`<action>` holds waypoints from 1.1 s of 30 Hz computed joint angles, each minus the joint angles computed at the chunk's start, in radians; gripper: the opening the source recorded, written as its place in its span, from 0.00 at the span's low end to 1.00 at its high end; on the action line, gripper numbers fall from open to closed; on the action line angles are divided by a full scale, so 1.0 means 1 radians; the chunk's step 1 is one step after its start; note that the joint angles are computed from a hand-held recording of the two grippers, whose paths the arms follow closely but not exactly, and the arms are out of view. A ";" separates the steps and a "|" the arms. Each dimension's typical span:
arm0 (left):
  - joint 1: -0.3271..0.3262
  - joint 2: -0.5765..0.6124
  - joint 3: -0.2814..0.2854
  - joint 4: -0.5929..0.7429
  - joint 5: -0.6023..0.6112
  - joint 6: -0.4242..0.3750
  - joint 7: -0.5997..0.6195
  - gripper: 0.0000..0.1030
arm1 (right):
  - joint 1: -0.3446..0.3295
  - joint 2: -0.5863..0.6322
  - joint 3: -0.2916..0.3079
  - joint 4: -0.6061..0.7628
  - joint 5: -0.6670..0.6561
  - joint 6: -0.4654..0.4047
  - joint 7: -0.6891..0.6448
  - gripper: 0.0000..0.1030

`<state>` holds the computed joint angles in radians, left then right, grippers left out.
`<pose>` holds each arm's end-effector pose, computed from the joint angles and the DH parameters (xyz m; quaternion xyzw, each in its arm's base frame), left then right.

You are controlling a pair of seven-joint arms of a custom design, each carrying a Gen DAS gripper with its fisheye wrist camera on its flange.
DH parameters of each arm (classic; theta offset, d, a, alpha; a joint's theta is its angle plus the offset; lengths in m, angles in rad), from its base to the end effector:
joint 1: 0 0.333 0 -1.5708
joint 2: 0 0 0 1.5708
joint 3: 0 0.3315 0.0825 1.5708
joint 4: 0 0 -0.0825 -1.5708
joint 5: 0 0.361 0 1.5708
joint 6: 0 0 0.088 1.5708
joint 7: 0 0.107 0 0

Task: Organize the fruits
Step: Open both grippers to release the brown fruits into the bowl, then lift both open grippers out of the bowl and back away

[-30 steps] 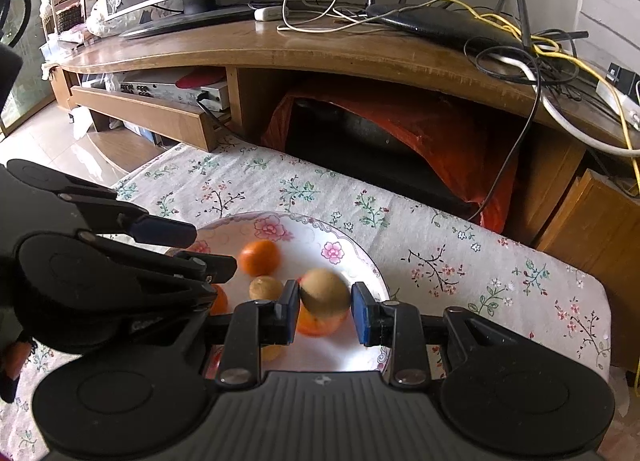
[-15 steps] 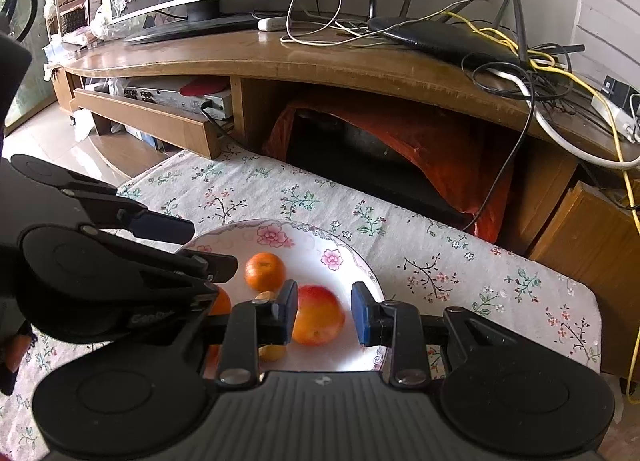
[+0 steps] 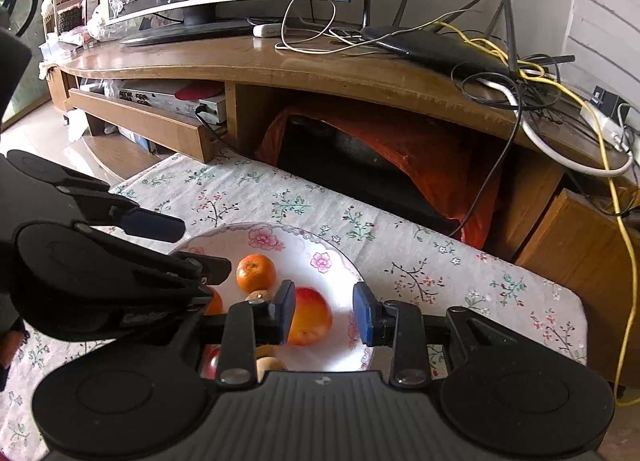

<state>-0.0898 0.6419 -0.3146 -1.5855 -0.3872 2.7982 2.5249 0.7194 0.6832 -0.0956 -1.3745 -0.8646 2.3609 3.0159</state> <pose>0.6950 -0.2246 0.3625 -0.3038 0.8905 -0.3047 0.1478 0.6028 0.4444 0.3723 -0.5682 0.7266 -0.3179 0.2196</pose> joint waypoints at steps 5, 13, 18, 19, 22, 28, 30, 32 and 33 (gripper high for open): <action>0.042 -0.037 -0.041 -0.050 -0.051 0.019 0.040 0.54 | 0.017 -0.016 0.004 -0.005 -0.001 -0.038 0.000 0.35; 0.090 -0.082 -0.077 -0.099 -0.148 0.026 0.117 0.55 | 0.048 -0.018 0.014 0.039 -0.016 -0.125 -0.014 0.35; 0.100 -0.104 -0.081 -0.124 -0.194 0.029 0.164 0.55 | 0.065 -0.015 0.020 0.063 -0.017 -0.170 -0.016 0.35; 0.101 -0.109 -0.081 -0.129 -0.202 0.031 0.172 0.55 | 0.067 -0.014 0.021 0.068 -0.017 -0.178 -0.018 0.36; 0.109 -0.120 -0.085 -0.142 -0.230 0.031 0.197 0.55 | 0.074 -0.008 0.024 0.084 -0.013 -0.200 -0.026 0.36; 0.121 -0.145 -0.092 -0.169 -0.291 0.029 0.253 0.55 | 0.092 -0.007 0.024 0.097 -0.019 -0.231 -0.023 0.36; 0.123 -0.153 -0.093 -0.177 -0.311 0.030 0.271 0.55 | 0.097 -0.007 0.024 0.100 -0.021 -0.242 -0.021 0.36; 0.125 -0.161 -0.092 -0.184 -0.330 0.029 0.286 0.55 | 0.102 -0.008 0.025 0.102 -0.024 -0.250 -0.019 0.36; 0.124 -0.164 -0.091 -0.187 -0.338 0.028 0.293 0.55 | 0.104 -0.009 0.026 0.103 -0.025 -0.253 -0.017 0.36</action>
